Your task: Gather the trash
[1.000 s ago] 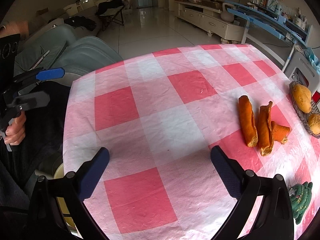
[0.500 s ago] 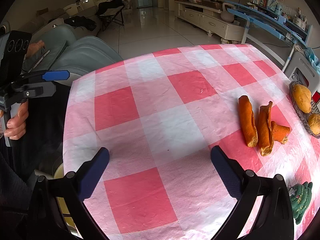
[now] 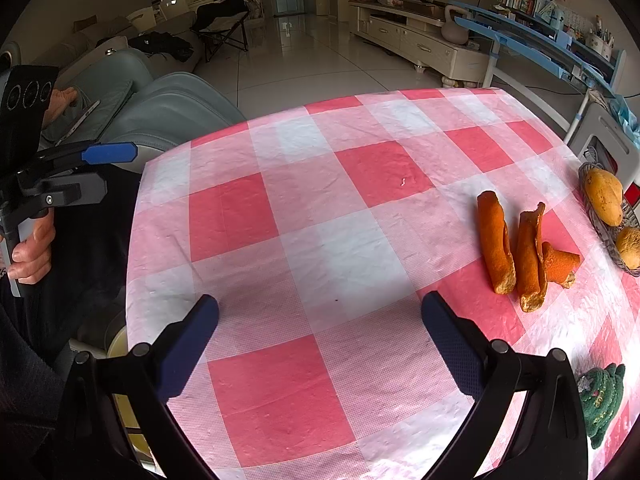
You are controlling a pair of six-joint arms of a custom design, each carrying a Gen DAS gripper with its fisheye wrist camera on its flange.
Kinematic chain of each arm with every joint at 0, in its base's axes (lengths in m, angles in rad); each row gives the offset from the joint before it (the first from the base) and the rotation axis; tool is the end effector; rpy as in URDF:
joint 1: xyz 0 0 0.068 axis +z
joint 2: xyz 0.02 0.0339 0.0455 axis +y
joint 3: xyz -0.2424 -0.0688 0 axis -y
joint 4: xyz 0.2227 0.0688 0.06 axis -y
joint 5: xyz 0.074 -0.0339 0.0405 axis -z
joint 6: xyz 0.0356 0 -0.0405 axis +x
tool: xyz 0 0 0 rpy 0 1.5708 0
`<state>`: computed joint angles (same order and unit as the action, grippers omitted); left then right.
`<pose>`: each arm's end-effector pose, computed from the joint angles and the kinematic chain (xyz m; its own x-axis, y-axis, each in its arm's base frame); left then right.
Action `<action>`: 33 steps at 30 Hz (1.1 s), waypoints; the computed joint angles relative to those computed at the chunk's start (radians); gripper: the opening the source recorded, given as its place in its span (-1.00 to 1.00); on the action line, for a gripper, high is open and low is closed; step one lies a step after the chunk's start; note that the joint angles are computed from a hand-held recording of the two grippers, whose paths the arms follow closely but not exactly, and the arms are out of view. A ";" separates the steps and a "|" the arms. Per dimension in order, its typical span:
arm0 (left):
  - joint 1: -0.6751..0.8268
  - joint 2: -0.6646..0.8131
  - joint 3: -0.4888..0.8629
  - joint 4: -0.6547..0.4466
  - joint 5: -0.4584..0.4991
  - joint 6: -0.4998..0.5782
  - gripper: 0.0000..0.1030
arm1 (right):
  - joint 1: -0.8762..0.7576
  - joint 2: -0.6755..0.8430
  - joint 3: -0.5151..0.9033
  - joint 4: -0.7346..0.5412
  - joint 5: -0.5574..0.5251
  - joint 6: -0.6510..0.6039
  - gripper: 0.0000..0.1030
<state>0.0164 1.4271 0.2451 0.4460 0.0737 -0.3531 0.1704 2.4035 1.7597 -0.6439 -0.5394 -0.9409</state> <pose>0.2064 0.0008 0.0966 -0.6430 -0.3555 -0.6783 -0.1963 0.9327 -0.3027 0.4331 0.0931 0.0905 -0.3256 -0.7596 -0.5631 -0.9337 0.3522 0.0648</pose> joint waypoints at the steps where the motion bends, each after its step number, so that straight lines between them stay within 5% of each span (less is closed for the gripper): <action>1: 0.001 -0.002 0.000 -0.001 0.001 0.002 0.68 | -0.001 0.001 0.002 -0.001 0.000 -0.001 0.88; 33: -0.028 0.015 -0.006 0.019 -0.042 -0.002 0.68 | 0.001 0.007 0.013 -0.006 0.000 0.001 0.88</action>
<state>-0.0111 1.4419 0.2388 0.4650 0.0321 -0.3547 0.1713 2.4108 1.7731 -0.6502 -0.5390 -0.9399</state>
